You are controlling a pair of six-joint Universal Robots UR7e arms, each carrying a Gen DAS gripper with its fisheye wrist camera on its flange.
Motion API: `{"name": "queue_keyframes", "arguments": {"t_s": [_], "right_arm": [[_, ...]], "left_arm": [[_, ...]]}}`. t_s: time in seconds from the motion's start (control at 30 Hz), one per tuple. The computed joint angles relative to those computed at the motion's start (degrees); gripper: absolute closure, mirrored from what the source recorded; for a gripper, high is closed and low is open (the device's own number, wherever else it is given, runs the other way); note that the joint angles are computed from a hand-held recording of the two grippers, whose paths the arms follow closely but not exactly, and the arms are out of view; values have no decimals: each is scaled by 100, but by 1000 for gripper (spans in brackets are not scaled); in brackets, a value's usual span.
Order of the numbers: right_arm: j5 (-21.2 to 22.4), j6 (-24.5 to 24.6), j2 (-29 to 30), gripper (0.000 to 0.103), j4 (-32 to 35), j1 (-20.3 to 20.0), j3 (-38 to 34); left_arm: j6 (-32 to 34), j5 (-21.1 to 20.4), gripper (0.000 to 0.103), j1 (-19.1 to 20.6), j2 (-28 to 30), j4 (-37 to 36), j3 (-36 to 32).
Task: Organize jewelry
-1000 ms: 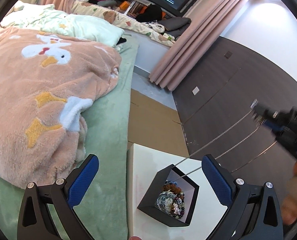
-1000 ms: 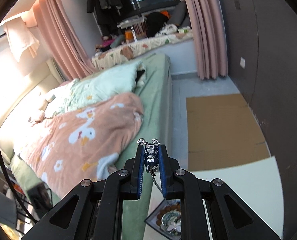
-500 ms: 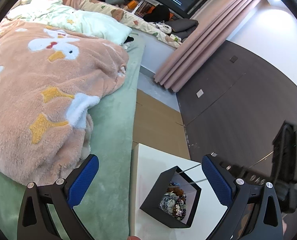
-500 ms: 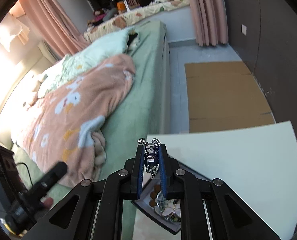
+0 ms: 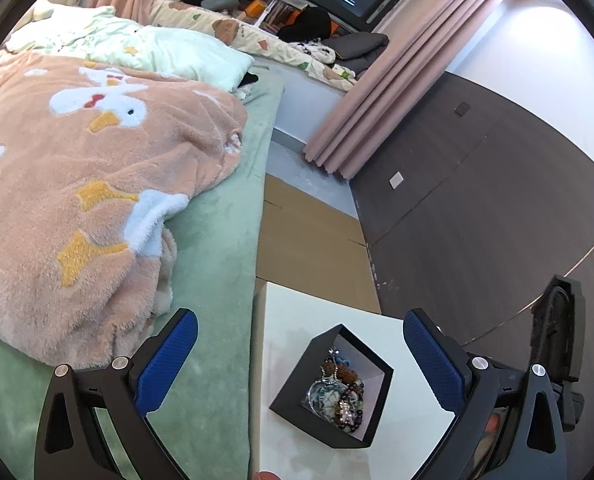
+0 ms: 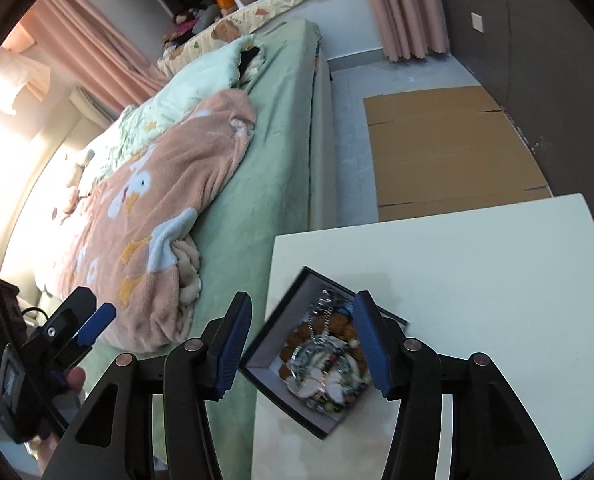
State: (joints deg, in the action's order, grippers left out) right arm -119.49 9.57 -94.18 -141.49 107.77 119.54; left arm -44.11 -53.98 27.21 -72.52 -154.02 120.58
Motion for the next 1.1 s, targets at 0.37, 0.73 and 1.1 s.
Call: {"name": "queue_keyframes", "arguments": {"t_s": [0.37,0.73,1.1], "right_arm": [[-282,47,-1348,44,680,229,215],[-1096,336,-2613,8,1341,881,474],[-1704,570,-3300,0,2079,1403,749]], "left_arm": [[-11,100,1,-613,45,520,-158],[302,197,1,-1513,210,1157,-162],[90,461,0,-2319,22,2053,1]]}}
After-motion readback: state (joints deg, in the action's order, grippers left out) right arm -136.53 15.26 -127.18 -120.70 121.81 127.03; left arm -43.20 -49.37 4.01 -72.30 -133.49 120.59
